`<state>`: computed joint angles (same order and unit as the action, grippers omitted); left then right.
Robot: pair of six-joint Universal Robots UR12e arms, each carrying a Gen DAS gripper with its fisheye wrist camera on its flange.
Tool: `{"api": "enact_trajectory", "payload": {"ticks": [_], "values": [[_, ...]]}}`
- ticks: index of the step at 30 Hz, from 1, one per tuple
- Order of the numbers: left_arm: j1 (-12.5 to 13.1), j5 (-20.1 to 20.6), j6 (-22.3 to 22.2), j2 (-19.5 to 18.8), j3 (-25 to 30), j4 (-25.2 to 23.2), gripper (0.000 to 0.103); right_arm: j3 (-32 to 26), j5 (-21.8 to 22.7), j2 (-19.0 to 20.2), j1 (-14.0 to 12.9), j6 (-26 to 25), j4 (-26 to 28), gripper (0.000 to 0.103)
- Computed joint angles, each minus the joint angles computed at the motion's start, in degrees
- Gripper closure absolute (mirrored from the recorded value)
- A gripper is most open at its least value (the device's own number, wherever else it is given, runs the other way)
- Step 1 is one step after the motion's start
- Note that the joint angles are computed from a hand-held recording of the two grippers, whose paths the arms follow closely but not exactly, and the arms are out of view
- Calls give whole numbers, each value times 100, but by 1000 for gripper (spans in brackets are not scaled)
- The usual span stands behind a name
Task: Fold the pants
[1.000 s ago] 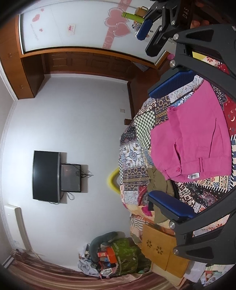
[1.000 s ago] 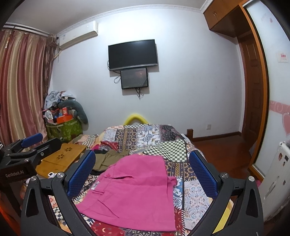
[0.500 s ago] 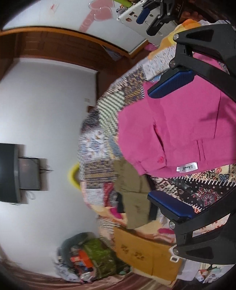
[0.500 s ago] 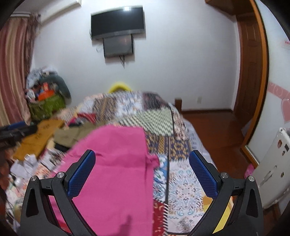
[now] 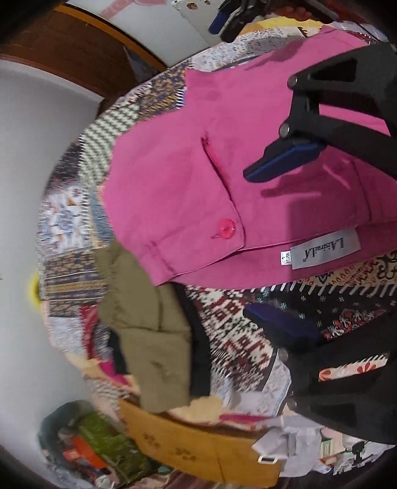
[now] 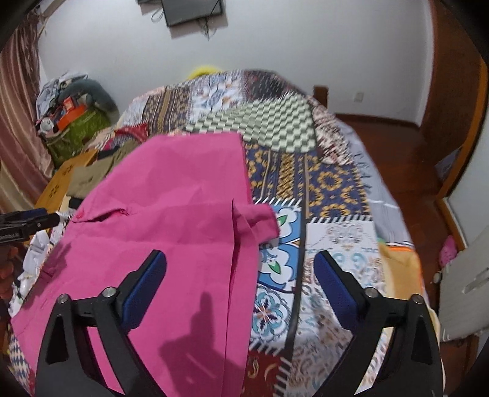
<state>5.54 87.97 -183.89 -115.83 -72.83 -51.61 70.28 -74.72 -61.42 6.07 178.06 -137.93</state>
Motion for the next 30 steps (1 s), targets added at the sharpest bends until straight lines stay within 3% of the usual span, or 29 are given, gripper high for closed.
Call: {"api": "enact_trajectory", "payload": {"ticks": [2,5,9,14,15,19,23,25,26,27,30], "values": [[15,-57,17,-87,91,-209,33,-165,78,122,1,-61,195,16],[28,-177,28,-148,146,-357,33,-348,201,260,-2,-215,426,27],[49,-408,85,-221,230,-509,38,-611,326,456,-2,-364,699,29],[199,-1215,-37,-313,366,-833,60,-927,559,691,-19,-443,1013,30],[217,-1303,-60,-327,380,-849,60,-991,636,732,-27,-455,1093,36],[172,-1167,46,-331,386,-779,66,-1222,777,881,-16,-491,1563,71],[89,-766,255,-288,320,-601,70,-1095,832,841,-14,-503,1476,92],[50,-543,386,-262,280,-529,72,-1062,753,817,-4,-528,1463,96],[18,-362,405,-269,294,-530,84,-1036,718,803,0,-555,1445,96],[-13,-129,430,-285,317,-551,86,-1013,659,790,10,-607,1448,97],[67,-296,381,-274,289,-608,85,-983,608,778,12,-645,1450,98]]}}
